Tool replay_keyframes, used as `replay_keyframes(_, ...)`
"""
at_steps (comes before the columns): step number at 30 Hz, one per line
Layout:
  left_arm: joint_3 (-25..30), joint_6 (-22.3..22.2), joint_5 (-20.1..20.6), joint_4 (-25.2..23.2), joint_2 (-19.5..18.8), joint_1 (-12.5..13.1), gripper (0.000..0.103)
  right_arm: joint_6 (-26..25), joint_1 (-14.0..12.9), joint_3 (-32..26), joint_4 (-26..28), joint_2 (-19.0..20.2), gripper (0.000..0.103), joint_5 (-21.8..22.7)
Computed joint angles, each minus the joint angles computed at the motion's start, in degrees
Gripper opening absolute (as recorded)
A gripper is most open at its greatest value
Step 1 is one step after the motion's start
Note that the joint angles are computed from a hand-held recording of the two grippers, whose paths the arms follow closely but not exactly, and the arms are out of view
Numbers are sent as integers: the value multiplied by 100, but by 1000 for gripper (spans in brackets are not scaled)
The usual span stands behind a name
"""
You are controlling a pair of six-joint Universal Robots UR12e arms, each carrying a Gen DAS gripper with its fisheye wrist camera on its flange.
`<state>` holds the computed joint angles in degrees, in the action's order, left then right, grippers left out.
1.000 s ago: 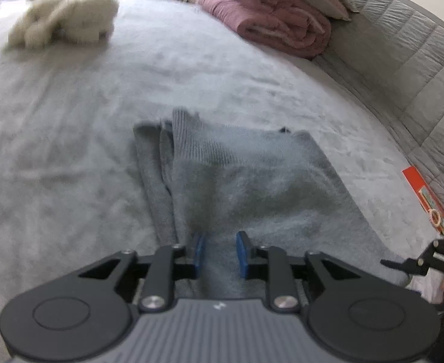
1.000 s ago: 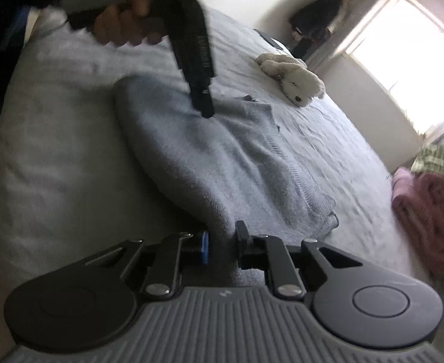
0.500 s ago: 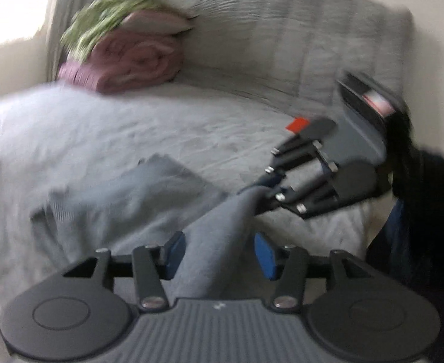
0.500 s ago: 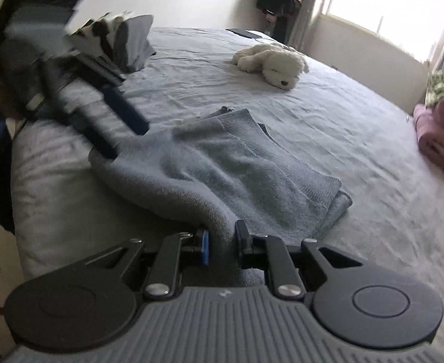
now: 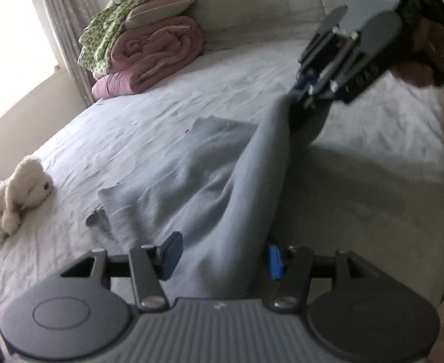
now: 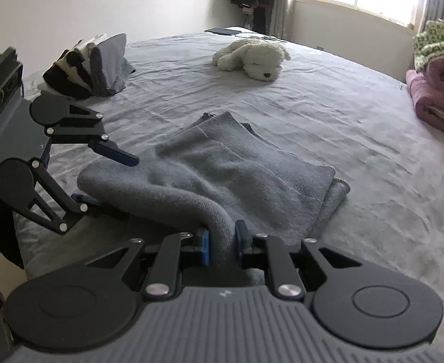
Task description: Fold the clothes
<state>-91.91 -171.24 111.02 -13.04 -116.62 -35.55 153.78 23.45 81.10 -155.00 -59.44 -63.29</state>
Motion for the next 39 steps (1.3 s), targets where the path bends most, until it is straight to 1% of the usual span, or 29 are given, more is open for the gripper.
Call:
replay_keyframes(1,-26,152,61,19,12,-2,49,57,-9,-13,-9,11,17,11)
replay_keyframes(2,-66,294,166,59,29,-7,47,96,-14,-20,-29,16,17,22)
replay_keyframes(3,-94,285,211,78,53,9,42,130,-19,-24,-53,19,17,33)
replay_keyframes(4,-120,260,246,90,78,28,35,110,-15,-17,-89,19,17,20)
replay_keyframes(5,-132,114,192,58,106,65,33,68,-8,-5,-130,17,17,-2)
replay_keyframes(7,-174,-163,-19,12,174,141,22,-70,9,23,-179,10,17,-42)
replay_keyframes(9,-191,-256,-234,28,204,186,17,-345,18,95,-207,-22,18,-76)
replay_keyframes(10,-206,-306,-320,32,219,205,16,-494,23,134,-220,-40,21,-96)
replay_keyframes(11,-219,-361,-402,34,233,224,15,-665,25,185,-215,-67,22,-129)
replay_keyframes(12,-218,-461,-450,18,239,245,15,-846,26,240,-205,-99,30,-169)
replay_keyframes(13,-217,-560,-498,2,245,266,15,-1008,29,298,-208,-128,36,-243)
replay_keyframes(14,-215,-659,-546,-14,250,287,14,-1158,29,352,-203,-154,37,-318)
replay_keyframes(16,-214,-800,-616,-9,255,313,14,-1417,24,447,-188,-196,37,-437)
replay_keyframes(19,-209,-860,-645,21,246,326,14,-1702,2,571,-251,-244,37,-414)
replay_keyframes(23,-201,-936,-679,3,241,341,14,-1891,0,700,-511,-274,37,-486)
replay_keyframes(27,-193,-1044,-728,-55,249,360,14,-2224,57,823,-893,-263,37,-716)
replay_keyframes(28,-193,-1030,-723,-63,255,356,14,-2295,64,832,-894,-265,35,-741)
replay_keyframes(29,-192,-1012,-717,-71,262,352,14,-2344,68,834,-861,-270,28,-753)
replay_keyframes(30,-192,-960,-708,-65,265,347,14,-2325,54,802,-723,-278,16,-694)
replay_keyframes(31,-195,-913,-709,-59,272,344,14,-2226,27,774,-634,-286,16,-591)
replay_keyframes(36,-356,-937,-1111,-37,455,410,13,-1810,-103,781,-551,-372,14,-93)
replay_keyframes(39,-470,-949,-1411,-65,574,446,13,-1819,-183,817,-266,-464,14,283)
